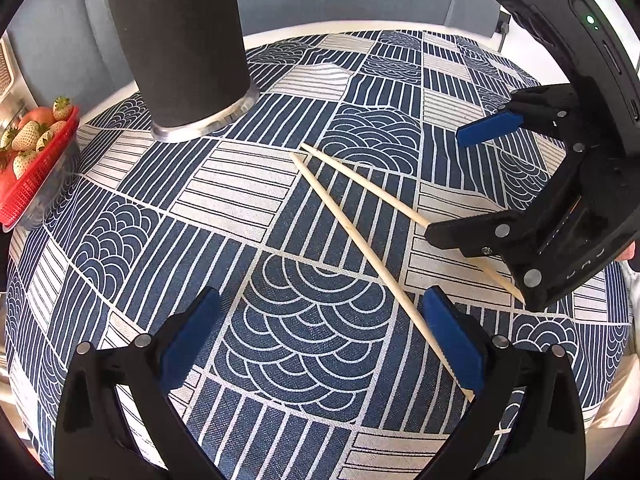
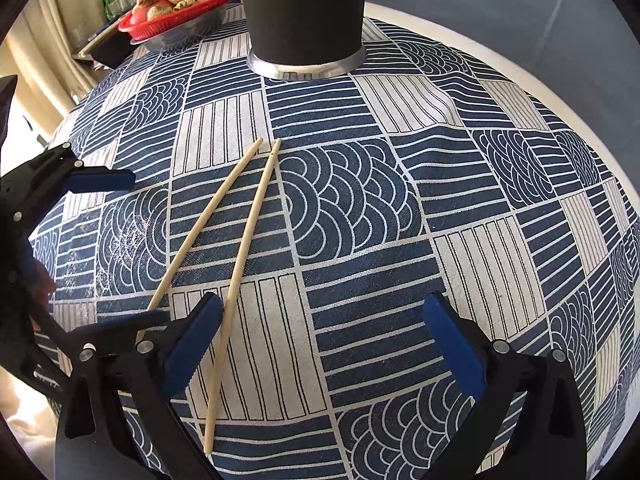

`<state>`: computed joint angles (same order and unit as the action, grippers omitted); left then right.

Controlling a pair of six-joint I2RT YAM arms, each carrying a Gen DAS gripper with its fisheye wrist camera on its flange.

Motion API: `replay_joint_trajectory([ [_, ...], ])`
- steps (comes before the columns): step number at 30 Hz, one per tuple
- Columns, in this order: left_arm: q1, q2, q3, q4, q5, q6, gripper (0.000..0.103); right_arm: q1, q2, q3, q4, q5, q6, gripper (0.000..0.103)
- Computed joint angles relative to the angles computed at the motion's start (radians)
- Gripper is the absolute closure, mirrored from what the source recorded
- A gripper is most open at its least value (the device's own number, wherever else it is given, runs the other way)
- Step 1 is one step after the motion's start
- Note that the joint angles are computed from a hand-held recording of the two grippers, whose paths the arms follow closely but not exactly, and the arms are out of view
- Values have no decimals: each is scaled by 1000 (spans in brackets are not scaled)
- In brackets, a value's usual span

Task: Organize utensils
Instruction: 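Grasp one chopstick with the right gripper while the left gripper grasps the other, then raise both chopsticks over the black holder and open both grippers to drop them in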

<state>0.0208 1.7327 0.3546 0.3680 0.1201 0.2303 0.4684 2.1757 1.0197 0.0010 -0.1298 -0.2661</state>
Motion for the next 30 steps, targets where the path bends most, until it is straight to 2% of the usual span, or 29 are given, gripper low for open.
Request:
replay_joint_trajectory([
  [3, 5, 1, -18, 33, 4, -5, 4, -1, -3, 0, -8, 3, 7, 6],
  [11, 22, -20, -12, -14, -11, -16, 5, 9, -7, 31, -89, 34, 18, 8],
  [13, 65, -39, -26, -10, 16, 18, 14, -6, -23, 10, -79, 16, -13, 12],
  [14, 92, -54, -31, -16, 30, 35, 28, -15, -41, -3, -79, 6, -28, 25],
  [15, 127, -69, -30, -32, 47, 56, 48, -24, -59, -7, -95, -2, -46, 56],
  [16, 165, -80, -24, -55, 68, 83, 60, -32, -68, -1, -121, -3, -56, 72],
  [17, 204, -85, -14, -82, 91, 114, 81, -42, -68, 5, -139, 7, -63, 98],
  [18, 246, -84, 0, -113, 116, 147, 95, -51, -70, 4, -144, 10, -76, 98],
  [19, 292, -83, 13, -143, 145, 175, 97, -59, -75, -2, -145, 16, -89, 98],
  [22, 416, -71, 49, -220, 224, 237, 98, -90, -84, -16, -150, 20, -108, 98],
  [30, 600, -53, 108, -290, 259, 337, 98, -156, -123, -25, -187, 2, -118, 98],
])
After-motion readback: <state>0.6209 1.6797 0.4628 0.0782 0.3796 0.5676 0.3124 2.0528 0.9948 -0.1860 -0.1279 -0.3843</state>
